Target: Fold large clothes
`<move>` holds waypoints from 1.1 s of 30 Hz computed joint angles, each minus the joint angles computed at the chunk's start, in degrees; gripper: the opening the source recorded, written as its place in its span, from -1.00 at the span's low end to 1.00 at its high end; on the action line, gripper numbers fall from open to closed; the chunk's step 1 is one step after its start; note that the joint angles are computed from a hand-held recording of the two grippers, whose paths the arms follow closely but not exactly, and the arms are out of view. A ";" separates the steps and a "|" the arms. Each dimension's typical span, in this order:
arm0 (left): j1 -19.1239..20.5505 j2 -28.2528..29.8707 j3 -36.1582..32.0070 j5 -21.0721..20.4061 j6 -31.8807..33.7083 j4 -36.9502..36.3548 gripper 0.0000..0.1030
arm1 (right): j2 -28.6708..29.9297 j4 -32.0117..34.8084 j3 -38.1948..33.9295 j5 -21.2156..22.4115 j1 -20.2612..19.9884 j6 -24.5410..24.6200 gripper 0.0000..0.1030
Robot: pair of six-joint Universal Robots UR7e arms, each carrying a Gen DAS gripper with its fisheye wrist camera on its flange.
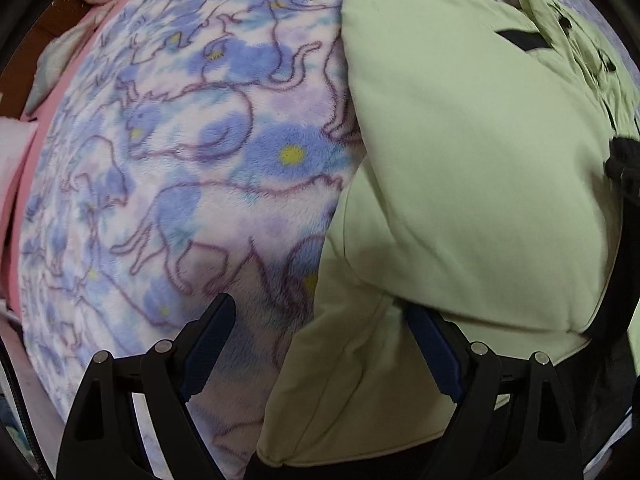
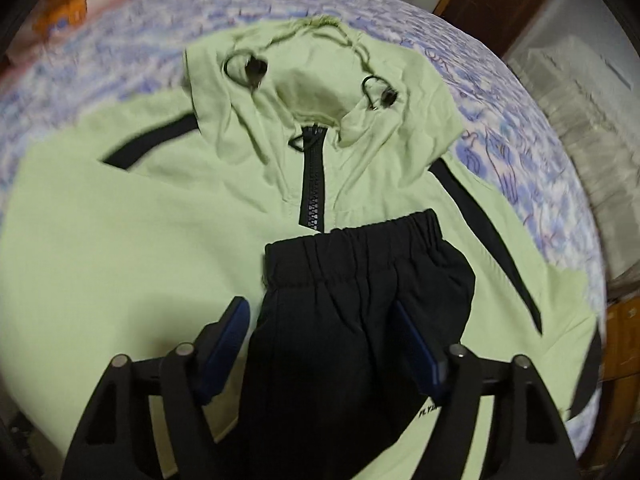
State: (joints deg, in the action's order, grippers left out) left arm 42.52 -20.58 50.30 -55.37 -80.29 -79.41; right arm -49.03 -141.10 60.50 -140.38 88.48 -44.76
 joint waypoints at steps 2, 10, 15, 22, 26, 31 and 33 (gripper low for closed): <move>0.48 -1.09 2.02 0.02 0.22 -2.79 0.69 | 0.80 -2.05 -0.61 -0.61 0.19 -0.72 -0.13; 0.97 -1.66 2.97 1.20 -0.06 -4.04 0.69 | -1.54 -0.82 -3.47 7.53 0.05 1.02 -0.84; 0.73 -1.04 2.15 2.17 -2.58 -2.34 0.69 | -5.05 4.38 -7.53 27.82 -1.40 4.48 -0.84; 0.64 0.04 0.90 2.85 -6.07 -1.03 0.67 | -8.69 11.19 -12.59 41.34 -4.58 10.69 -0.84; 0.09 1.38 -0.92 3.79 -6.53 1.49 0.64 | -10.46 15.16 -12.96 39.87 -7.65 12.80 -0.83; -0.29 2.88 -3.17 4.31 -7.70 2.80 0.55 | -11.39 25.71 -14.85 38.20 -12.45 18.85 -0.70; -0.33 2.93 -3.31 4.19 -8.62 2.46 0.52 | -11.37 29.28 -15.44 36.08 -13.74 21.55 -0.57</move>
State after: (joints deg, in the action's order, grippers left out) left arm 42.19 -17.65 46.99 -51.18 -88.91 -76.95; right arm -60.40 -111.82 45.06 -104.30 74.74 -23.21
